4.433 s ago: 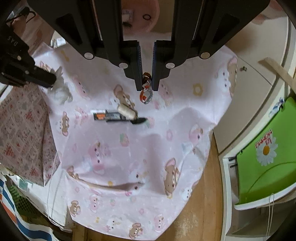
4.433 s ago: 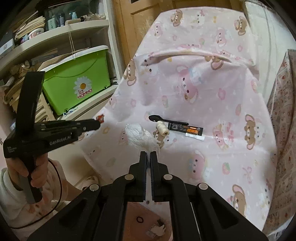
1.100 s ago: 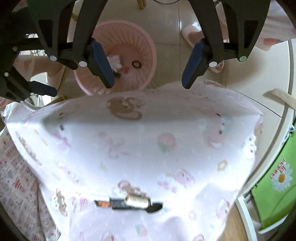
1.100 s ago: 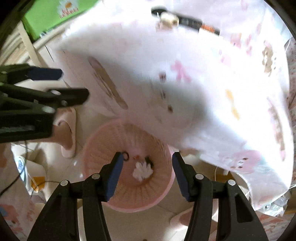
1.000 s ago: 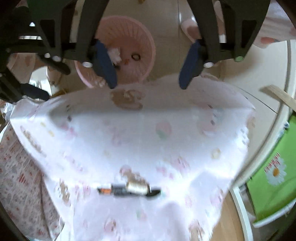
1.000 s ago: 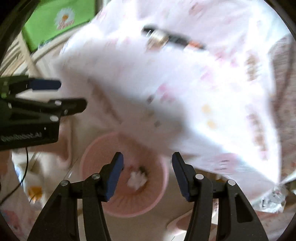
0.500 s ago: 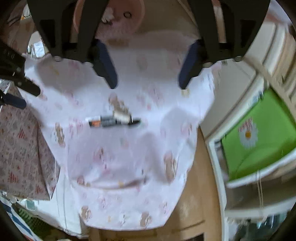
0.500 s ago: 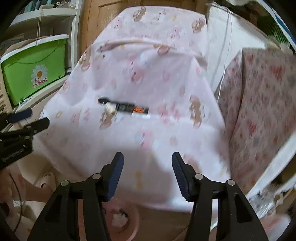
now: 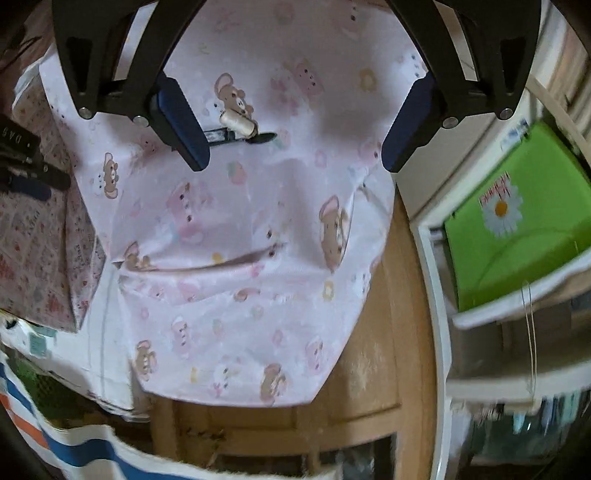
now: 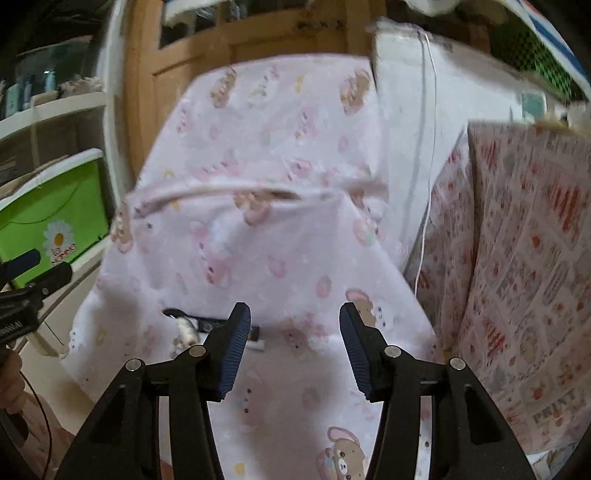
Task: Collect trash
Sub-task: 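Raise both tools back toward the spool and tubes on the cloth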
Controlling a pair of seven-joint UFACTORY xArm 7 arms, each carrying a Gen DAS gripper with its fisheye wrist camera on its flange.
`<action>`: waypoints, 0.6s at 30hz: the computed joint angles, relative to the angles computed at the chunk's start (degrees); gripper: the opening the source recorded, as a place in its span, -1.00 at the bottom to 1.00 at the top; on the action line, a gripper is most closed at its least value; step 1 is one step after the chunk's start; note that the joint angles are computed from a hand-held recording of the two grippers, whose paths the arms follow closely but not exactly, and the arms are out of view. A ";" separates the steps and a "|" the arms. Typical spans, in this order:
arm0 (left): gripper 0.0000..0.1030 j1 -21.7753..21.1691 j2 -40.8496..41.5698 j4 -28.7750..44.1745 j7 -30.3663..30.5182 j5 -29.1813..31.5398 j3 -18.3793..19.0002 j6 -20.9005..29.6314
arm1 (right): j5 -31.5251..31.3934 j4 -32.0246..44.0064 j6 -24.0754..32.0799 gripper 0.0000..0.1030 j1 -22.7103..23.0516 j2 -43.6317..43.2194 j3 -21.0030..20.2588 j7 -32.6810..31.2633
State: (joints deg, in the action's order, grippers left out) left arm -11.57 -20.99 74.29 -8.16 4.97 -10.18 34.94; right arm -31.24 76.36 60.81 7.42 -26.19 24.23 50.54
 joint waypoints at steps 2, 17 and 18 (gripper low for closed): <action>0.81 0.43 0.06 -1.51 -0.81 0.42 -0.13 -0.53 | 2.59 -2.20 -0.90 0.03 0.78 -0.49 -1.83 0.06; 0.48 -1.50 4.60 -4.58 1.90 -3.68 2.56 3.47 | 12.44 -9.51 -2.87 0.03 0.13 -2.61 -7.22 0.22; 0.40 -2.45 5.34 -3.97 3.77 -5.91 3.19 4.10 | 12.60 -9.35 -2.86 0.03 0.11 -2.33 -7.27 0.04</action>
State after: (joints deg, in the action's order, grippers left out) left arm -14.02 -15.65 70.32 -4.39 -0.95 -7.00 39.04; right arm -18.64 67.01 57.95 7.53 -28.52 16.96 50.58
